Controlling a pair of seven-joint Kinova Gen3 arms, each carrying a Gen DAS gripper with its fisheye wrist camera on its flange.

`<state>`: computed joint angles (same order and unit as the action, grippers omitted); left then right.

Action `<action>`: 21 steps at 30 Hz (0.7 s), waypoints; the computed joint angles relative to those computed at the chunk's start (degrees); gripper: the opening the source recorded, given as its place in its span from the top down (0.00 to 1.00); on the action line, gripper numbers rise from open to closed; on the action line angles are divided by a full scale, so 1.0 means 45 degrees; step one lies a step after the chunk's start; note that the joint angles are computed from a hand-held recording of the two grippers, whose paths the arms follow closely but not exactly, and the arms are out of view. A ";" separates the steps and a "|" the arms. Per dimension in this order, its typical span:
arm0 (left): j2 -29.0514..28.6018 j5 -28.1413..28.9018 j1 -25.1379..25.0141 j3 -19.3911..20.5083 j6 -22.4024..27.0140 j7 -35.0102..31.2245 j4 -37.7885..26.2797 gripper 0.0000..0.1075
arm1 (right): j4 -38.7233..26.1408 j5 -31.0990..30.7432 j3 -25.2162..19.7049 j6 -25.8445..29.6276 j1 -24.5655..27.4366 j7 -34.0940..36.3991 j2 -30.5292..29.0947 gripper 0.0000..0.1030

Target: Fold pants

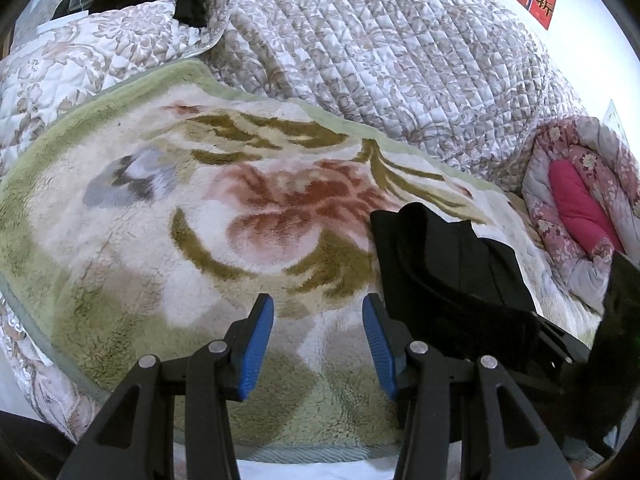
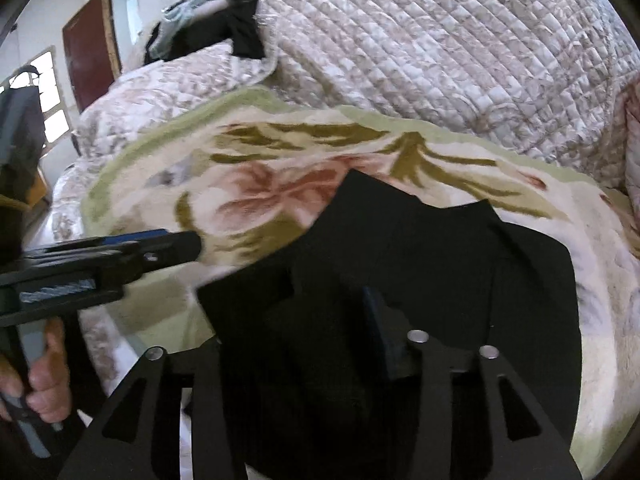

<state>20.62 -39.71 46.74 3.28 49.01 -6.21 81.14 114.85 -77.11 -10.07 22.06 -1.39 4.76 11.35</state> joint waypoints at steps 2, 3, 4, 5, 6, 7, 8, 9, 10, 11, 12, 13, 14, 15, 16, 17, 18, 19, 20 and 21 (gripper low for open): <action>0.0003 0.0006 -0.0001 -0.0019 0.0008 0.0068 -0.0013 0.54 | -0.0066 0.0205 -0.0255 0.1036 0.0625 -0.0150 -0.0159 0.50; -0.0005 -0.0031 0.0023 -0.0046 0.0002 0.0160 -0.0004 0.54 | -0.0042 0.0065 -0.0180 0.1467 0.0738 0.0072 -0.0241 0.50; -0.0035 -0.0095 0.0045 -0.0073 -0.0049 0.0260 0.0058 0.54 | 0.0030 -0.0234 -0.0256 0.1985 0.1053 0.0496 -0.0344 0.49; -0.0082 -0.0152 0.0042 -0.0086 -0.0118 0.0320 0.0145 0.54 | 0.0143 -0.0605 -0.0192 0.2503 0.1269 0.0968 -0.0443 0.49; -0.0090 -0.0227 0.0068 -0.0093 -0.0129 0.0397 0.0159 0.54 | 0.0241 -0.0913 0.0107 0.2949 0.1263 0.1341 -0.0509 0.47; -0.0125 -0.0294 0.0081 -0.0096 -0.0164 0.0469 0.0225 0.54 | 0.0359 -0.1215 0.0631 0.3335 0.1069 0.1610 -0.0602 0.47; -0.0132 -0.0340 0.0082 -0.0080 -0.0182 0.0501 0.0241 0.54 | 0.0468 -0.1492 0.0970 0.3648 0.1019 0.1818 -0.0636 0.47; -0.0128 -0.0368 0.0075 -0.0056 -0.0196 0.0505 0.0245 0.54 | 0.0602 -0.1878 0.1110 0.3883 0.1181 0.2038 -0.0652 0.47; -0.0132 -0.0387 0.0056 -0.0041 -0.0220 0.0496 0.0263 0.54 | 0.0718 -0.2180 0.1442 0.3911 0.1129 0.2051 -0.0699 0.47; -0.0136 -0.0415 0.0047 -0.0031 -0.0261 0.0500 0.0281 0.54 | 0.0763 -0.2310 0.1709 0.3731 0.0989 0.1857 -0.0721 0.47; -0.0142 -0.0445 0.0037 -0.0022 -0.0361 0.0515 0.0308 0.54 | 0.0747 -0.2245 0.2032 0.3470 0.0768 0.1455 -0.0644 0.48; -0.0147 -0.0483 0.0049 -0.0019 -0.0442 0.0547 0.0328 0.54 | 0.0668 -0.1973 0.2478 0.3056 0.0321 0.0938 -0.0462 0.57; -0.0148 -0.0544 0.0064 -0.0022 -0.0557 0.0571 0.0358 0.54 | 0.0531 -0.1494 0.2849 0.2809 -0.0085 0.0420 -0.0133 0.65; -0.0145 -0.0591 0.0071 -0.0018 -0.0665 0.0560 0.0375 0.54 | 0.0386 -0.0977 0.2985 0.2769 -0.0292 -0.0064 0.0167 0.76; -0.0134 -0.0643 0.0081 -0.0011 -0.0793 0.0525 0.0383 0.54 | 0.0258 -0.0459 0.2937 0.2934 -0.0264 -0.0341 0.0401 0.79; -0.0117 -0.0691 0.0096 -0.0005 -0.0923 0.0473 0.0378 0.54 | 0.0131 -0.0001 0.2770 0.3291 0.0001 -0.0449 0.0412 0.80; -0.0098 -0.0720 0.0101 -0.0002 -0.1037 0.0389 0.0362 0.54 | -0.0063 0.0481 0.2570 0.3582 0.0245 -0.0762 0.0434 0.82; -0.0061 -0.0763 0.0131 0.0002 -0.1089 0.0260 0.0303 0.54 | -0.0408 0.0975 0.2260 0.4078 0.0711 -0.1215 0.0552 0.82; -0.0017 -0.0795 0.0173 -0.0012 -0.1084 0.0156 0.0221 0.54 | -0.0688 0.1266 0.1834 0.4460 0.1292 -0.1527 0.0665 0.82; 0.0043 -0.0774 0.0174 -0.0005 -0.1097 0.0000 0.0102 0.54 | -0.0940 0.1351 0.1543 0.4739 0.1792 -0.1717 0.0729 0.82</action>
<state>20.81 -43.20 47.52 3.26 44.08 -6.21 81.59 110.62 -71.03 -3.13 43.38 6.67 -2.96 14.63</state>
